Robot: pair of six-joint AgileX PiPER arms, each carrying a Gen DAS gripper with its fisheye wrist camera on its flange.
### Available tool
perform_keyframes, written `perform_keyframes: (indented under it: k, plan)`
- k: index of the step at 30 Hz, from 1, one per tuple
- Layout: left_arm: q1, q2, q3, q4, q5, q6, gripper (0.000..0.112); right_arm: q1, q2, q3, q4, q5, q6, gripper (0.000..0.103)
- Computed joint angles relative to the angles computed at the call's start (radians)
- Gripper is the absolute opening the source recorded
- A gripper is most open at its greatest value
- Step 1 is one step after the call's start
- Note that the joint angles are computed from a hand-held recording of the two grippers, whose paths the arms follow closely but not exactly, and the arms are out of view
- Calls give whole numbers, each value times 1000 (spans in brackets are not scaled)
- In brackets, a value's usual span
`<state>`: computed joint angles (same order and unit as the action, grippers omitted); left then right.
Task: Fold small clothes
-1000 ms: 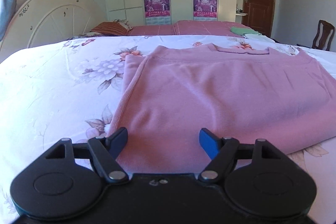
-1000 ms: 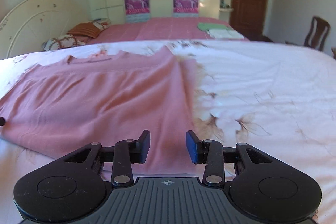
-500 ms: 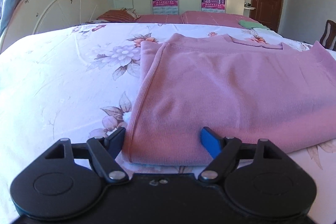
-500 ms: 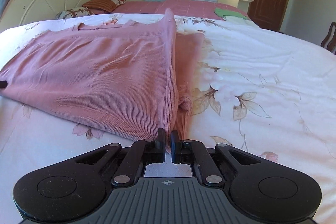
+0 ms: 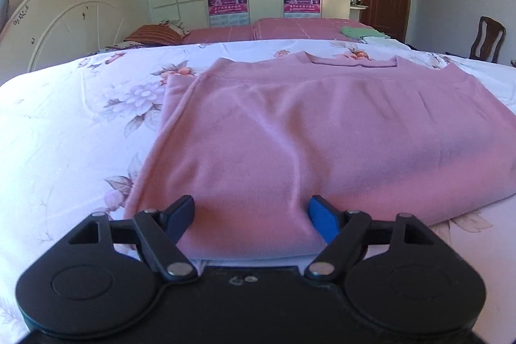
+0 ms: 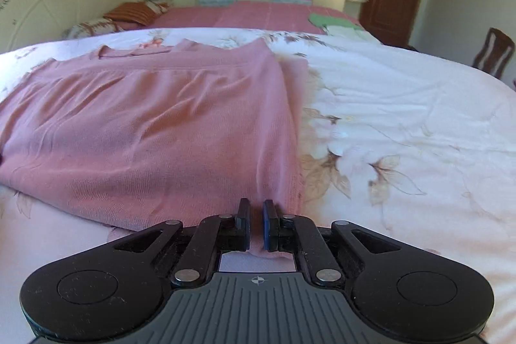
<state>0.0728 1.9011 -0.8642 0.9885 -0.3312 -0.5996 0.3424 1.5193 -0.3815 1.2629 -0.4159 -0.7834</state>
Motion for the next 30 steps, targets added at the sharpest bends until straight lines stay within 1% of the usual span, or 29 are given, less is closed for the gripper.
perform_keyframes:
  k: [1, 2, 3, 4, 5, 6, 7, 8, 9, 10, 11, 13, 14, 15, 16, 17, 19, 20, 21, 22, 23, 25, 26, 27, 28, 29, 30]
  plan:
    - [1, 6, -3, -8, 9, 17, 79, 27, -28, 0, 66, -23, -60, 5]
    - [12, 16, -6, 17, -5, -5, 79, 54, -60, 5, 91, -38, -80, 5]
    - [26, 26, -15, 63, -23, -68, 79, 71, -64, 7, 77, -49, -60, 5]
    - [33, 29, -21, 97, -29, -109, 80, 77, -32, 5, 28, -61, 0, 6]
    - [33, 27, -24, 115, -25, -123, 80, 70, 23, -13, 19, -56, 25, 13]
    - [30, 18, -27, 151, -10, -161, 80, 74, 73, -28, 49, -73, 18, 26]
    - [29, 0, -28, 207, 10, -228, 76, 99, 82, -20, 45, -114, 50, 31]
    - [43, -24, -17, 241, 0, -266, 75, 103, 76, -22, 69, -115, 42, 31]
    - [76, -51, 2, 271, -35, -297, 75, 100, 48, -12, 61, -104, 68, 32]
    - [111, -75, 16, 336, -68, -368, 74, 102, -4, 16, 27, -99, 134, 32]
    - [158, -93, 25, 419, -108, -468, 74, 113, -50, 40, 4, -108, 176, 31]
    - [251, -101, 36, 543, -184, -668, 69, 153, -101, 61, 32, -138, 167, 31]
    - [299, -82, 34, 593, -239, -768, 66, 180, -130, 69, 39, -149, 174, 31]
    - [352, -34, 20, 630, -330, -868, 54, 193, -148, 78, 14, -147, 204, 31]
    - [390, 6, 5, 656, -401, -968, 53, 216, -154, 74, 3, -153, 221, 31]
    - [407, 17, -3, 653, -434, -1042, 52, 238, -149, 61, 1, -159, 228, 31]
    - [396, 67, -35, 584, -458, -1110, 53, 251, -119, 28, -69, -144, 302, 30]
    - [377, 86, -58, 564, -448, -1138, 53, 256, -99, 12, -119, -143, 355, 23]
    - [351, 101, -84, 530, -425, -1144, 54, 253, -78, -6, -180, -133, 411, 2]
    - [326, 121, -110, 495, -405, -1151, 54, 251, -52, -31, -214, -124, 445, 0]
    - [315, 144, -132, 460, -403, -1158, 54, 250, -20, -65, -236, -117, 470, 0]
    - [304, 195, -177, 391, -419, -1177, 53, 232, 33, -123, -304, -91, 532, 0]
    - [297, 214, -199, 373, -417, -1184, 49, 220, 59, -151, -344, -75, 565, 0]
    - [281, 226, -233, 395, -384, -1212, 19, 211, 86, -182, -369, -61, 582, 0]
    - [270, 247, -266, 431, -381, -1262, 5, 204, 114, -217, -385, -45, 586, 0]
    - [292, 252, -271, 427, -417, -1272, 5, 193, 150, -254, -415, -23, 602, 0]
    - [305, 223, -251, 385, -462, -1241, 5, 189, 173, -291, -405, -2, 578, 0]
